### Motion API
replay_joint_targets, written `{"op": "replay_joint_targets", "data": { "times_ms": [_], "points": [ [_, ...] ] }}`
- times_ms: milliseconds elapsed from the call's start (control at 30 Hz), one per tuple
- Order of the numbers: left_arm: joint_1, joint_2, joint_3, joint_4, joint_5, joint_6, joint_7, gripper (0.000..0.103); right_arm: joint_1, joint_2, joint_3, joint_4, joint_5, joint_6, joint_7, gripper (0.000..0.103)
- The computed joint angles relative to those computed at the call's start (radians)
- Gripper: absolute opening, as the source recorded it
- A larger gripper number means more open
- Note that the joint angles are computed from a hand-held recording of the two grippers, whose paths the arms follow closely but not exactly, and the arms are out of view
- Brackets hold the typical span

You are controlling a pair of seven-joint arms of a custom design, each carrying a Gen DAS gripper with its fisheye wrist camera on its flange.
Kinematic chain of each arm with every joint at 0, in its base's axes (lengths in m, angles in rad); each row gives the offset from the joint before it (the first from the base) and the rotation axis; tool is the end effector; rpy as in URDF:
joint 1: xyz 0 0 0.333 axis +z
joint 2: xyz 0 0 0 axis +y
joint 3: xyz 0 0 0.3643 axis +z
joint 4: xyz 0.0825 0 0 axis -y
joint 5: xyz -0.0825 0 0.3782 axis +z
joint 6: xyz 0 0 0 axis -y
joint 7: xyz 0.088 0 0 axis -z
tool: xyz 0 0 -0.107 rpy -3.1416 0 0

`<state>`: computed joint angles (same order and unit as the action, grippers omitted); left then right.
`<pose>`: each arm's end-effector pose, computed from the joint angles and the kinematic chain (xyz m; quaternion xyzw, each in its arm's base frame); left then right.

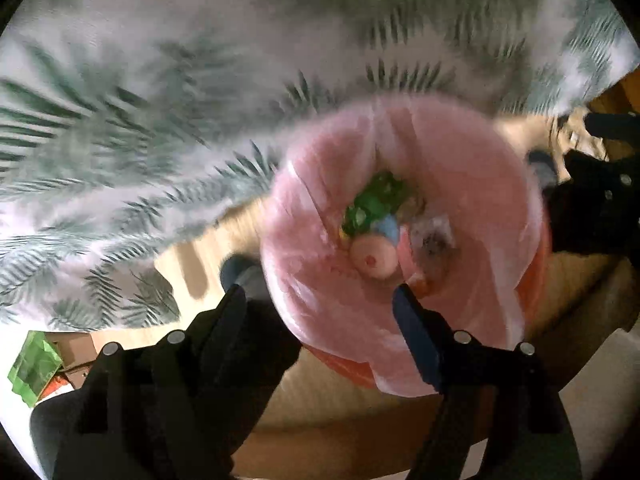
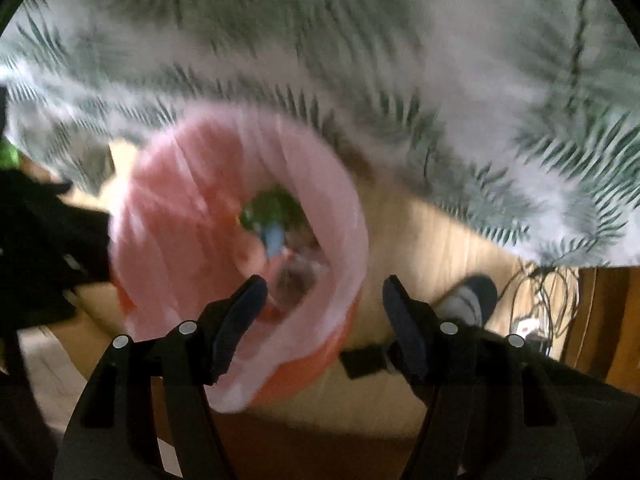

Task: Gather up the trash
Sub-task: 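Move both open tools back over the table toward the Coke bottle and foam sleeve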

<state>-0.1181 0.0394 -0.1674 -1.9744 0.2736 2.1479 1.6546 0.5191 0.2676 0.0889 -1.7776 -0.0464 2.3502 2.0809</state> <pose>0.5561 -0.1502 0.5136 -0.5043 0.8531 0.0214 0.1320 0.5502 0.3751 0.4881 -0.7390 0.6562 -0.0415 0.1469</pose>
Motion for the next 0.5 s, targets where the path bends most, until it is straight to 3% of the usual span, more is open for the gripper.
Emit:
{"op": "replay_joint_targets", "data": {
  "times_ms": [100, 300, 467, 500],
  "points": [
    [0.011, -0.088, 0.010, -0.001, -0.074, 0.033, 0.036, 0.088, 0.020, -0.040, -0.006, 0.048, -0.075, -0.006, 0.021, 0.065],
    [0.015, -0.234, 0.055, 0.143, -0.242, 0.005, 0.119, 0.094, 0.054, -0.131, 0.012, 0.139, -0.250, -0.036, 0.047, 0.078],
    [0.016, -0.211, 0.067, 0.369, -0.264, 0.018, 0.152, 0.098, 0.064, -0.160, 0.042, 0.310, -0.346, -0.103, 0.031, 0.081],
    [0.019, -0.176, 0.065, 0.451, -0.264, 0.016, 0.151, 0.098, 0.062, -0.159, 0.044, 0.353, -0.356, -0.104, 0.015, 0.087]
  ]
}}
